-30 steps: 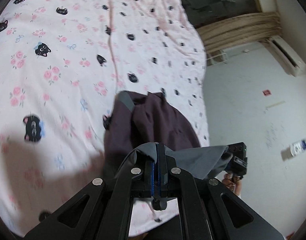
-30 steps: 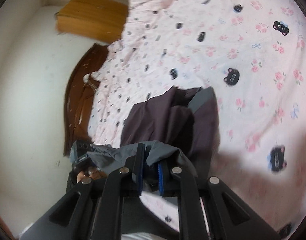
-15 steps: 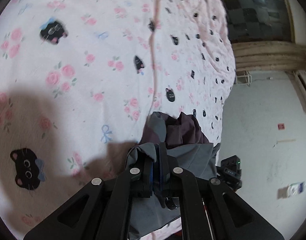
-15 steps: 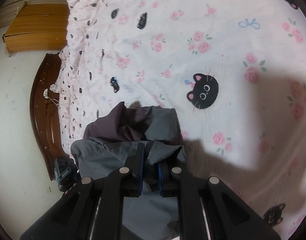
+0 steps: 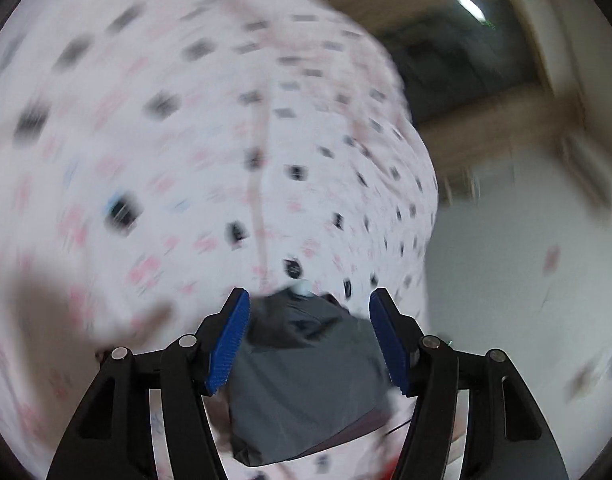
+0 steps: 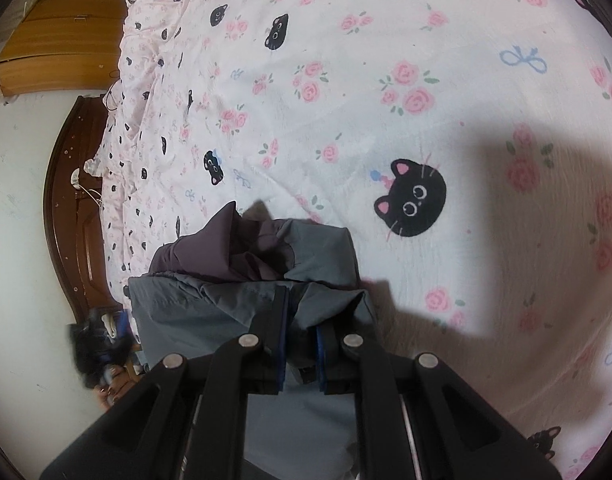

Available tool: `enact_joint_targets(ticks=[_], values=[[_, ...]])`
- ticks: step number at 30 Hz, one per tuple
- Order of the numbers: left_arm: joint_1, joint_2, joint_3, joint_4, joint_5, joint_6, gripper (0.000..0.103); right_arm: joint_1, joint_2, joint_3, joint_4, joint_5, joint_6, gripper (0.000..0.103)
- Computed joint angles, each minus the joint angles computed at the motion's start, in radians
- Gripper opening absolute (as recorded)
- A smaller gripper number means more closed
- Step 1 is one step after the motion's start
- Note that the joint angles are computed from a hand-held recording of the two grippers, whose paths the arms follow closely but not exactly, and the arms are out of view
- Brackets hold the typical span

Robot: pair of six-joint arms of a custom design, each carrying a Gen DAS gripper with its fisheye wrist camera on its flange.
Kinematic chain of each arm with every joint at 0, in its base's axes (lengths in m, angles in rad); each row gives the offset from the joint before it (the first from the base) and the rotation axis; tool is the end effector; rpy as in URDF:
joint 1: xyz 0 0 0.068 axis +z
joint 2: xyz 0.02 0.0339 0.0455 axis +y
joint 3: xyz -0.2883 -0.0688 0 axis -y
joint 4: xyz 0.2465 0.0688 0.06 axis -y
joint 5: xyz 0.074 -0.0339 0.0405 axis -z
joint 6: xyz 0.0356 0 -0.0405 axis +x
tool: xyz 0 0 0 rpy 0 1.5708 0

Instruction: Fold clothes

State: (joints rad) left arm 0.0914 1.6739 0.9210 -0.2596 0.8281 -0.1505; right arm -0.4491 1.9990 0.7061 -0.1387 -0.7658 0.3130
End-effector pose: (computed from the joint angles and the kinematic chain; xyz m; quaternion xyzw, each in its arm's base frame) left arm 0.3236 0.0033 0.1923 0.0039 0.8870 -0.3940 0.2407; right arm 0.2619 -0.0988 0.0565 0.3200 0.8686 0.3675 0.0897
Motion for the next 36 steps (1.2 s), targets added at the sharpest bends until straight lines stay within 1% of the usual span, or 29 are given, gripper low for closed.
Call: enact_joint_targets(ticks=[2, 4, 6, 10, 11, 13, 15, 17, 19, 21, 22, 23, 24, 25, 26, 27, 28, 30, 31, 33, 36], values=[[-0.117, -0.071, 0.003, -0.025, -0.075, 0.115, 0.057, 0.002, -0.002, 0.004, -0.007, 0.004, 0.001, 0.011], [-0.229, -0.080, 0.013, -0.033, -0.139, 0.164, 0.057, 0.001, -0.002, 0.008, -0.016, 0.005, 0.001, 0.011], [-0.344, -0.044, 0.037, -0.047, -0.212, 0.185, 0.057, 0.003, -0.004, 0.012, -0.025, 0.007, 0.001, 0.011], [-0.473, 0.068, 0.043, 0.011, -0.345, 0.140, 0.057, -0.001, -0.008, 0.025, -0.054, 0.010, -0.013, 0.012], [-0.488, 0.092, 0.040, 0.030, -0.385, 0.130, 0.057, -0.002, -0.008, 0.029, -0.061, 0.010, -0.017, 0.012], [-0.497, 0.154, 0.050, 0.077, -0.431, 0.110, 0.057, -0.010, -0.013, 0.035, -0.073, 0.008, -0.023, 0.013], [-0.483, 0.194, 0.053, 0.116, -0.423, 0.068, 0.057, -0.026, -0.024, 0.039, -0.083, 0.002, -0.033, 0.014], [-0.475, 0.224, 0.058, 0.143, -0.413, 0.042, 0.057, -0.045, -0.053, 0.046, -0.115, -0.007, -0.079, 0.015], [-0.485, 0.229, 0.049, 0.165, -0.427, 0.032, 0.057, -0.049, -0.113, 0.049, -0.146, 0.010, -0.134, 0.016], [-0.492, 0.232, 0.043, 0.179, -0.439, 0.027, 0.057, -0.049, -0.176, 0.051, -0.166, 0.013, -0.162, 0.019], [-0.494, 0.233, 0.044, 0.181, -0.440, 0.024, 0.057, -0.050, -0.200, 0.057, -0.179, 0.008, -0.164, 0.025], [-0.494, 0.235, 0.045, 0.180, -0.440, 0.022, 0.057, -0.052, -0.217, 0.063, -0.191, 0.003, -0.164, 0.037], [-0.493, 0.238, 0.048, 0.178, -0.440, 0.024, 0.057, -0.053, -0.230, 0.069, -0.201, -0.002, -0.160, 0.045], [-0.492, 0.240, 0.052, 0.175, -0.440, 0.027, 0.057, -0.054, -0.242, 0.076, -0.211, -0.006, -0.156, 0.062], [-0.491, 0.242, 0.055, 0.172, -0.440, 0.029, 0.057, -0.058, -0.252, 0.079, -0.214, -0.009, -0.146, 0.073], [-0.491, 0.245, 0.060, 0.169, -0.439, 0.029, 0.057, -0.069, -0.259, 0.081, -0.211, -0.020, -0.132, 0.077], [-0.490, 0.246, 0.063, 0.167, -0.440, 0.028, 0.057, -0.085, -0.265, 0.082, -0.207, -0.038, -0.116, 0.077], [-0.492, 0.247, 0.066, 0.168, -0.445, 0.024, 0.057, -0.111, -0.286, 0.082, -0.201, -0.037, -0.089, 0.077], [-0.493, 0.248, 0.067, 0.170, -0.448, 0.023, 0.057, -0.116, -0.316, 0.071, -0.184, -0.012, -0.076, 0.077], [-0.495, 0.248, 0.069, 0.173, -0.457, 0.020, 0.057, -0.088, -0.393, 0.046, -0.159, 0.060, -0.091, 0.077], [-0.500, 0.250, 0.075, 0.178, -0.472, 0.020, 0.057, 0.053, -0.515, -0.005, -0.129, 0.161, -0.156, 0.077]])
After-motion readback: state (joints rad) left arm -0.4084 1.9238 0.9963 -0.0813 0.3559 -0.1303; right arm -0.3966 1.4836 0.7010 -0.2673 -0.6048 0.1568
